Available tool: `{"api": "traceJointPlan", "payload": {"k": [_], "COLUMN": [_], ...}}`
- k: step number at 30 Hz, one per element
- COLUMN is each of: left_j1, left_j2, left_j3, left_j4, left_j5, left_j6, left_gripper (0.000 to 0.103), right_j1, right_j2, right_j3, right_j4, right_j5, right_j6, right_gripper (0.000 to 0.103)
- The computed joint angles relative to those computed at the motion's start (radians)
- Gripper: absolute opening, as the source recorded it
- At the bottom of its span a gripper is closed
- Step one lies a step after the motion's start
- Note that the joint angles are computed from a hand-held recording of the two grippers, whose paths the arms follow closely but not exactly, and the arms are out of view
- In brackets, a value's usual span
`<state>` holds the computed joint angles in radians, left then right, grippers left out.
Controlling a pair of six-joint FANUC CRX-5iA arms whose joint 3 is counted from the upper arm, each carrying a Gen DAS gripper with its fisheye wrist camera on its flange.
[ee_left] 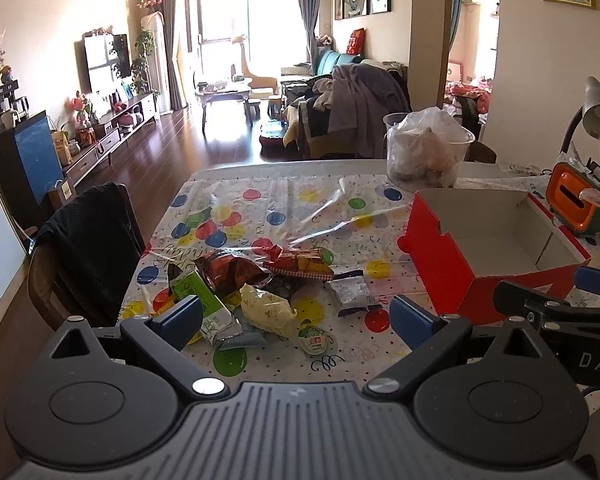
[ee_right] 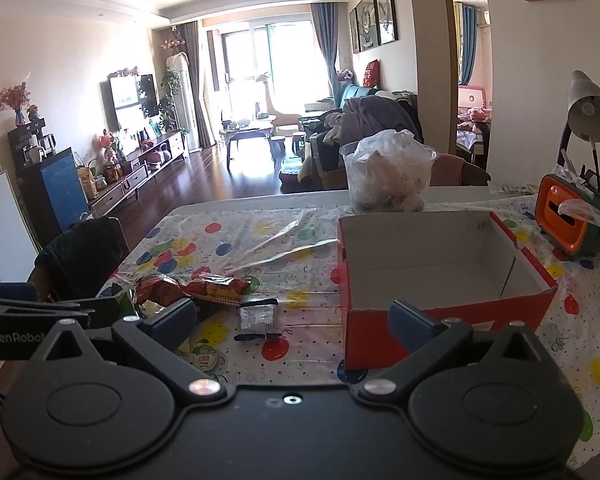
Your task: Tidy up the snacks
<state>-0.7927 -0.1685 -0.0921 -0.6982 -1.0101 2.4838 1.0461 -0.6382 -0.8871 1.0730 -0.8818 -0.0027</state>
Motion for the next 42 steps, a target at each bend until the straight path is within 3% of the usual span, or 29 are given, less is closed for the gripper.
{"api": "traceJointPlan", "payload": {"k": [29,42], "left_j1": [-0.004,0.153], "left_j2": [-0.022,-0.032], "left_j3": [-0.014,-0.070], "left_j4": [-0.017,0.130], "left_j5": [0.019,0.122], "left_j6": [0.012,-0.137], "left_gripper": [0.100,0.100], "right_j1": [0.025,-0.032], "right_j2": [0.022,0.125], "right_j3": [0.014,0.063], "right_j4": [0.021,0.006], "right_j5": [-0.025,0.039], "right_j6": [-0.028,-0.024], "right_gripper": [0.102,0.102]}}
